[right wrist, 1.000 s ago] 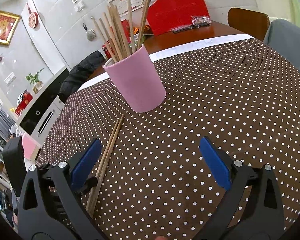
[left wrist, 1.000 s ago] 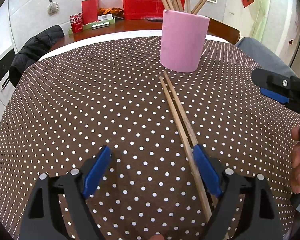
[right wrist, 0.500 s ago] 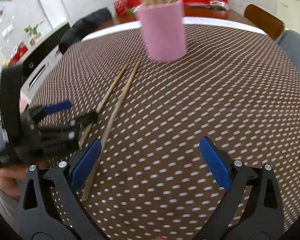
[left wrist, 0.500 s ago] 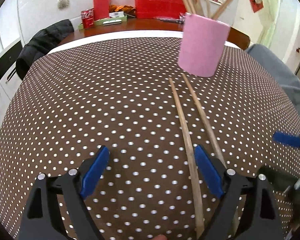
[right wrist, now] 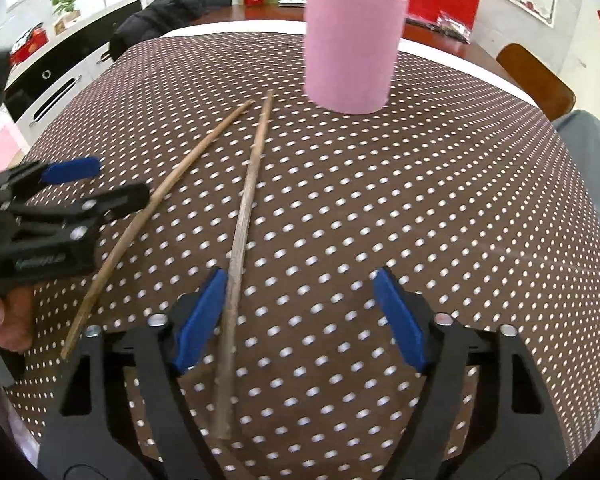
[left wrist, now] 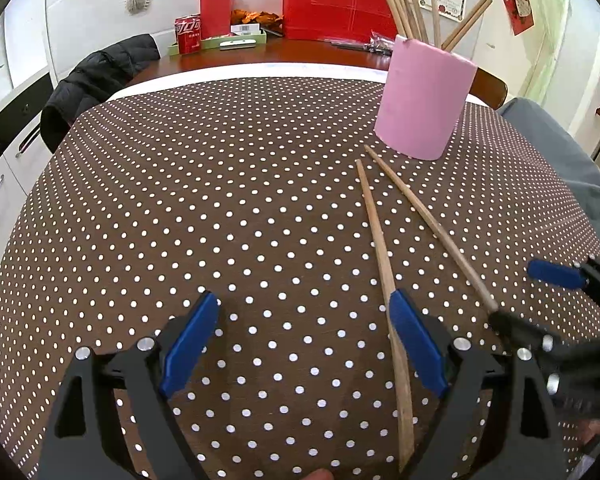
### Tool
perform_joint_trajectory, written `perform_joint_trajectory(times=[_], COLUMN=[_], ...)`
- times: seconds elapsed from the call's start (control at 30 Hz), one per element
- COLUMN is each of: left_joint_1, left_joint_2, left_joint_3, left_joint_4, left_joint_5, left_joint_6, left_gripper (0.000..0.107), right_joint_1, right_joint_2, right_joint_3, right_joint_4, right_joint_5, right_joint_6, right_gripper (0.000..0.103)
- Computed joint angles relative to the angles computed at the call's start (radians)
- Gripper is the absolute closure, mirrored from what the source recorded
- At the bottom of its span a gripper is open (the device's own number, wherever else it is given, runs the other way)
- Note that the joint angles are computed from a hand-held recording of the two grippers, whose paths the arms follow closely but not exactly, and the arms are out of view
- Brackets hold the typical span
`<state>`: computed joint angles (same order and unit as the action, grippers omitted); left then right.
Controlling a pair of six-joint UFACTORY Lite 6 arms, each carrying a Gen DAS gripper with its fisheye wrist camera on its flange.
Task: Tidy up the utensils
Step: 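Close the right tool on a chopstick while the left tool grasps another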
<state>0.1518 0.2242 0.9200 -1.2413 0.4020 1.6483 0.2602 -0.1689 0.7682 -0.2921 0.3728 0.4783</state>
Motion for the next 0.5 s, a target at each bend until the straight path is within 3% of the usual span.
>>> perform_joint_trajectory(times=[0.1, 0.23, 0.4, 0.5], left_joint_1=[0.003, 0.035, -0.043, -0.113], left_joint_2=[-0.002, -0.001, -0.004, 0.015], left_joint_3=[-0.001, 0.019, 0.033, 0.046], left_joint_4=[0.009, 0.039, 0.157, 0.290], left_joint_5=[0.008, 0.109, 0.030, -0.057], left_joint_6=[-0.010, -0.040, -0.159, -0.270], left_gripper=[0.021, 0.021, 0.021, 0.021], right_joint_1=[-0.020, -0.014, -0.038, -0.081], right_joint_2=[0.072, 0.190, 0.252, 0.244], right_joint_3=[0.082, 0.193, 0.258, 0.253], right_joint_4=[0.135, 0.162, 0.174, 0.252], right_joint_5=[-0.006, -0.025, -0.015, -0.011], right_joint_6=[-0.159, -0.205, -0.264, -0.357], right_gripper=[0.035, 0.036, 0.064, 0.065])
